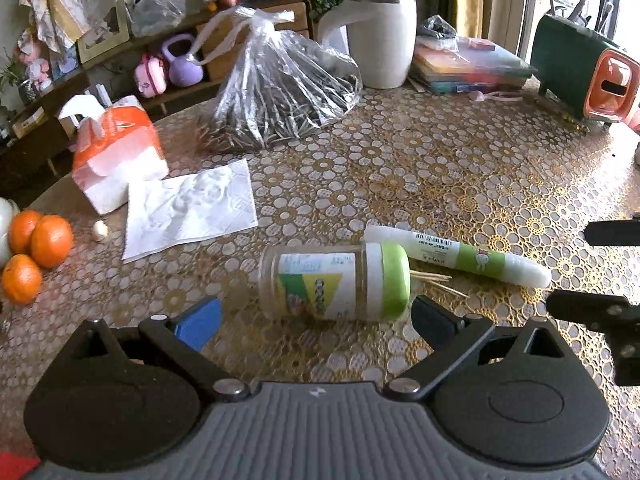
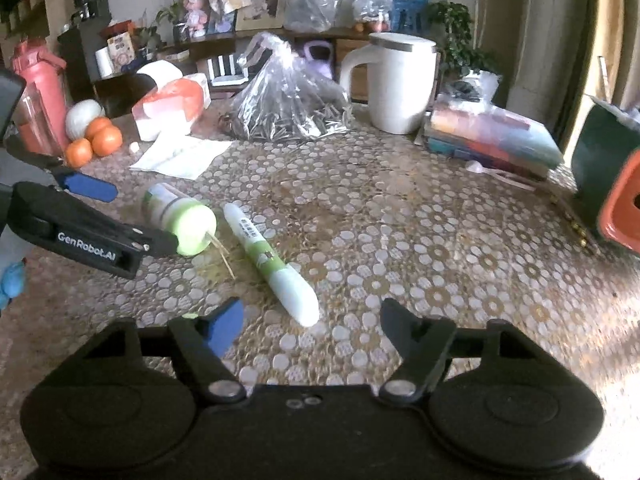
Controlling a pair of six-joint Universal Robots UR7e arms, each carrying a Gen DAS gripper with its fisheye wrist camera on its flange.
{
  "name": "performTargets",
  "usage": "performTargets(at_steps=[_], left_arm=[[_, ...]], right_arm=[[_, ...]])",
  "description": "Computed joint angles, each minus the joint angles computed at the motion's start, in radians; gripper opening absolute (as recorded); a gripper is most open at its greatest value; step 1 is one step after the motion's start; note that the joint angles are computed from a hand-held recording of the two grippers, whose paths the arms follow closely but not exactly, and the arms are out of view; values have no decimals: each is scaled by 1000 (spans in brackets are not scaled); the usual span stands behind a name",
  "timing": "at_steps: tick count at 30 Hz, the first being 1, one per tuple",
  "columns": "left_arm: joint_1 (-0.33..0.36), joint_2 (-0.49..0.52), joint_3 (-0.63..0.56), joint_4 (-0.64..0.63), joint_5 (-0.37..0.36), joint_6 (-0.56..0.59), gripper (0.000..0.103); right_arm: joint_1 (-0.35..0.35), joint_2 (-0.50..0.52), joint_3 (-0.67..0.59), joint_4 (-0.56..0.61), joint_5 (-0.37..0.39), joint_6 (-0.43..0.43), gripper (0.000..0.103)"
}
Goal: Organize rigid objects
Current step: 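Grasp the green-capped jar with the left tool while the right tool grasps the white-green tube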
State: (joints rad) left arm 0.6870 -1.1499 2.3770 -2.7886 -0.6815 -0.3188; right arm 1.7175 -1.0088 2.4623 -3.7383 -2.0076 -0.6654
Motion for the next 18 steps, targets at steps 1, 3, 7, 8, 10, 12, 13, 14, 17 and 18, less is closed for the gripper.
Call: performTargets(at_steps=[1, 3, 7, 8, 10, 12, 13, 14, 17, 18], left_arm=[[4, 7, -1, -17, -5, 15, 102], [9, 23, -2, -53, -9, 46, 102], [24, 45, -3, -112, -22, 97, 102], [29, 47, -5, -115, -26, 100, 102], [36, 54, -5, -128, -21, 100, 102], [44, 57, -2, -156, -25, 114, 102], [47, 58, 0, -171, -32, 121, 102], [50, 58, 1, -181, -37, 128, 101], [56, 57, 4, -203, -56, 141, 101], [58, 57, 7, -213, -60, 144, 101]], right_arm=[[-1, 9, -10, 3, 1, -6, 73], [-3, 26, -27, 8, -1, -18, 71], [-6, 55, -56, 18, 3, -30, 68], [-6, 62, -63, 18, 3, -35, 67], [-8, 73, -76, 29, 8, -43, 60], [-6, 87, -89, 32, 10, -51, 55], [-7, 91, -93, 31, 14, -56, 51], [-8, 96, -97, 31, 20, -59, 50], [-7, 112, -113, 32, 21, -60, 45], [-7, 118, -116, 28, 22, -63, 44]])
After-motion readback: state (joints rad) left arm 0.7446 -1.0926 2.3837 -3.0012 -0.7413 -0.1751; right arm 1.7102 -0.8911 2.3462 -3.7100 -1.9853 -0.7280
